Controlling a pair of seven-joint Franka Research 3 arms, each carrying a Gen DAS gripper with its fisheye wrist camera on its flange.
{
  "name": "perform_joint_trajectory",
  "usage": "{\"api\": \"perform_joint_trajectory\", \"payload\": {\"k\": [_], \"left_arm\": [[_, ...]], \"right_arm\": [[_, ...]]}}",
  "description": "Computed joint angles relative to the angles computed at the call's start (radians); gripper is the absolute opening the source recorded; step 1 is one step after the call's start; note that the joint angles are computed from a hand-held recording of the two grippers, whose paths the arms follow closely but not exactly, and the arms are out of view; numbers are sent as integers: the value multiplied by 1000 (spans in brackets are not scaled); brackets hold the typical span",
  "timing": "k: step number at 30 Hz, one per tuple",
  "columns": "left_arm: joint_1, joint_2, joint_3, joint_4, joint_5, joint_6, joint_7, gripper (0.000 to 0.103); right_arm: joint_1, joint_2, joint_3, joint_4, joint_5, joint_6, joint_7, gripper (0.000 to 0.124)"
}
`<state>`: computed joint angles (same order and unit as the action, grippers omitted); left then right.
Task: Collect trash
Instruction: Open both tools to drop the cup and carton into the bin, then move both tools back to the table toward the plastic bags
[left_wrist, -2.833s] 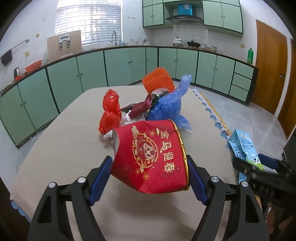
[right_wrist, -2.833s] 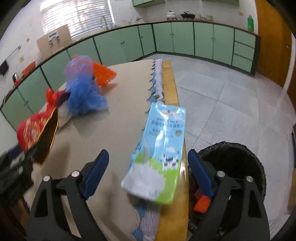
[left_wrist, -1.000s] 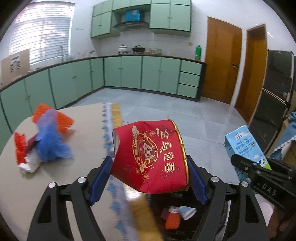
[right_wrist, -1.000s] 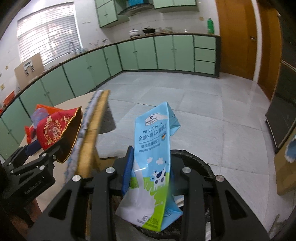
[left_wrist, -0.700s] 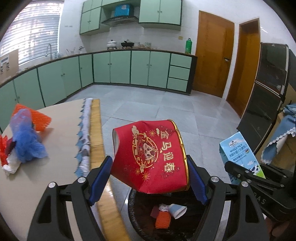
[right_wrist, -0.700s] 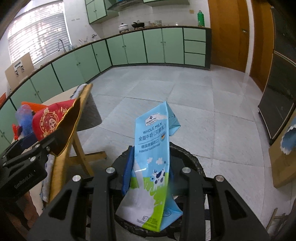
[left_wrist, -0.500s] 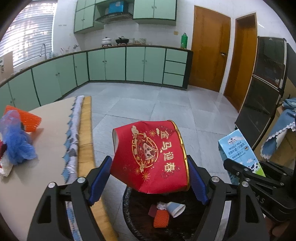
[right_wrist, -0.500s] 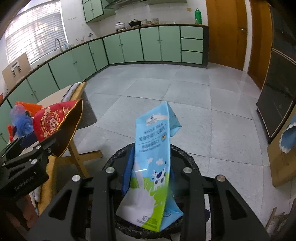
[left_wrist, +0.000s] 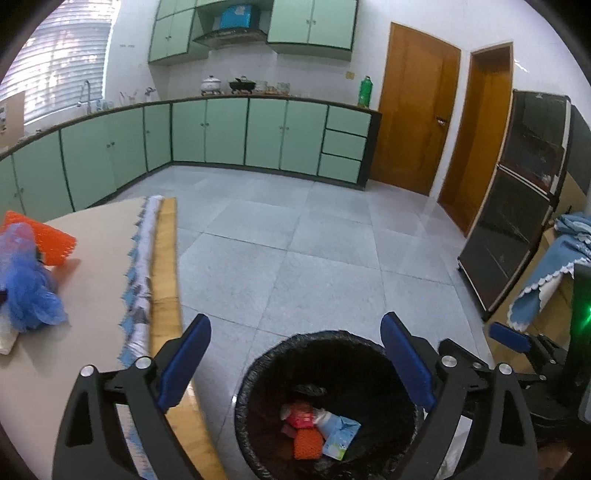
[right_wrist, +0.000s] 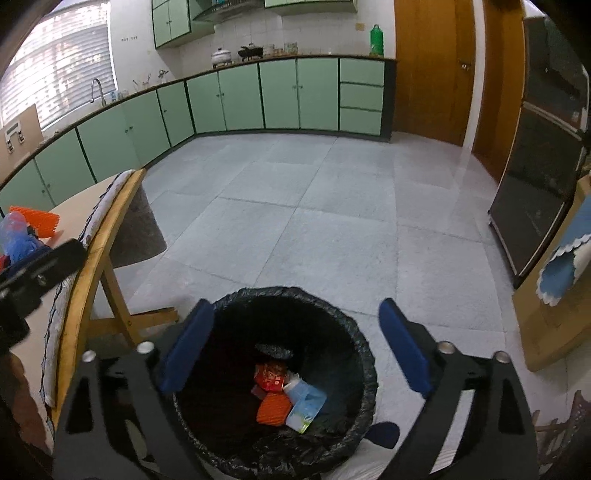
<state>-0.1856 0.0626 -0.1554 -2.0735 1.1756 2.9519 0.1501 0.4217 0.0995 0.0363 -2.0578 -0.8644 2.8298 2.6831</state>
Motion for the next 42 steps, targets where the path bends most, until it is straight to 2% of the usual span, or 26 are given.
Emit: {"api": "perform_joint_trajectory", "payload": {"k": [5,9,17,24,29,32,34,42], "left_arm": [[24,-89,-2,-58,88,-61,-88,92],[76,-193,-16,-141,134,-116,-132,93],[211,-409,-24,-331,88,-193,-130,94],[332,-553,-15,-454,51,-222,-88,94],[405,-604,-8,-505,36,-216,-67,94],[443,-599,1,-510,36,-193,-57,94],[463,-586,5,-508,34,-176,-51,94],[526,-541,16,-498,54,-109,-68,93]], "right_arm": [[9,0,6,16,-23,10,16,96],[31,16,14,57,-42,8,20,98],[116,111,12,204,44,47,-82,98],[217,264,12,415,162,73,-216,98],[266,372,26,561,274,83,-331,98],[280,443,52,653,350,67,-425,98],[303,488,47,713,380,55,-464,98],[346,684,77,1010,546,-46,-648,97]]}}
